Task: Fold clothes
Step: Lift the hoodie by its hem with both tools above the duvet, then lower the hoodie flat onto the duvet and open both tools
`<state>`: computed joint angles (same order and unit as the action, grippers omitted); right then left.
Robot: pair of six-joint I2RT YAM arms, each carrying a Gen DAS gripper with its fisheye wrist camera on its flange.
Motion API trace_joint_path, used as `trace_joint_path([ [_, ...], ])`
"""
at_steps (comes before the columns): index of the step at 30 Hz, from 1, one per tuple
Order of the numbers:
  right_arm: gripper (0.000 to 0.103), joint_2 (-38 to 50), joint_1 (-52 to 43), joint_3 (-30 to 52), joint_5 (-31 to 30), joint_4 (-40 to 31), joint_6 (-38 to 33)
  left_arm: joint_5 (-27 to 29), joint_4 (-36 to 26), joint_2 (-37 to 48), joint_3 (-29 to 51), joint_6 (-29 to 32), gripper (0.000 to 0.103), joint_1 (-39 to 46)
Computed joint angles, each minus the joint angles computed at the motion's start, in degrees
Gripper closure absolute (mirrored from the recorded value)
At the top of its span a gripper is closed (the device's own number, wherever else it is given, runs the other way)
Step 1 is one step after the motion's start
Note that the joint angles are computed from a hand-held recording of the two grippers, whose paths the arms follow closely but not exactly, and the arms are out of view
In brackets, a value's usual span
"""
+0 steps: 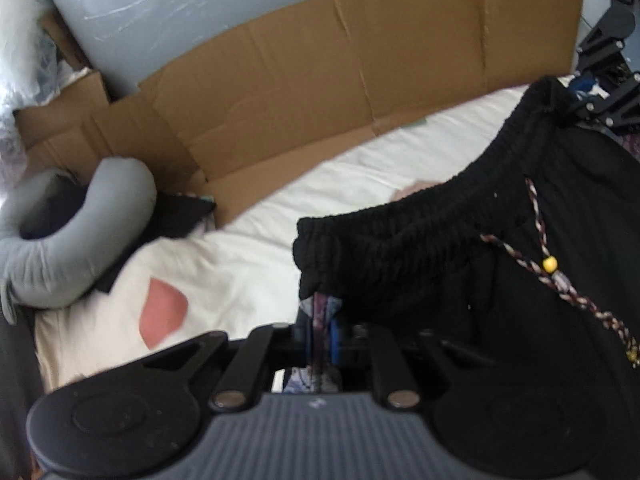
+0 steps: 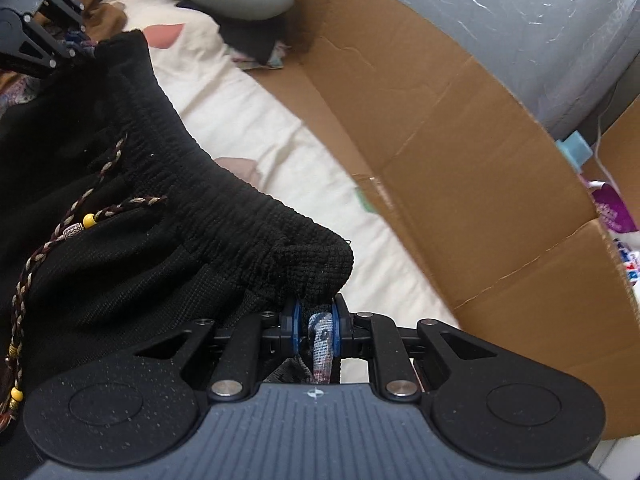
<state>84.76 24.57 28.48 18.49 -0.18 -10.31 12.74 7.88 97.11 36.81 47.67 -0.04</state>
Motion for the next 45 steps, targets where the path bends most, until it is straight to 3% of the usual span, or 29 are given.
trace_joint_path([
  [10,0.089,9.50,-6.02,9.37,0.41,2.07,-6.37,-5.62,3.16,8.93,8.83,-4.43,0.094,-4.45],
  [20,0.089,17.83,-8.34,18.51,1.70,2.18,-8.94,-9.12,0.79,15.50,17.53,-6.38,0.094,-5.66],
  [32,0.089,30.47,-11.14,33.60,1.34,-3.58,-7.77,-15.44,-3.85,26.64,30.45,-10.71,0.093,-8.15],
  [37,0.081,35.72,-11.73,38.56,1.31,-6.92,-4.68,-18.56,-8.16,32.27,35.83,-14.72,0.078,-9.39],
  [38,0.071,36.16,-11.66,38.68,1.23,-7.28,-4.61,-19.08,-7.82,32.13,35.38,-14.45,0.074,-9.59],
  [39,0.070,35.90,-11.50,38.10,1.31,-7.65,-4.55,-19.60,-7.48,31.97,34.92,-14.17,0.065,-9.80],
  [42,0.066,32.21,-11.69,33.79,0.58,-7.32,-3.94,-17.08,-9.23,30.29,34.48,-13.42,0.053,-9.09],
  [45,0.062,28.59,-13.77,31.40,-3.41,-7.92,-2.99,-16.82,-9.31,27.93,33.68,-14.20,0.052,-8.60],
])
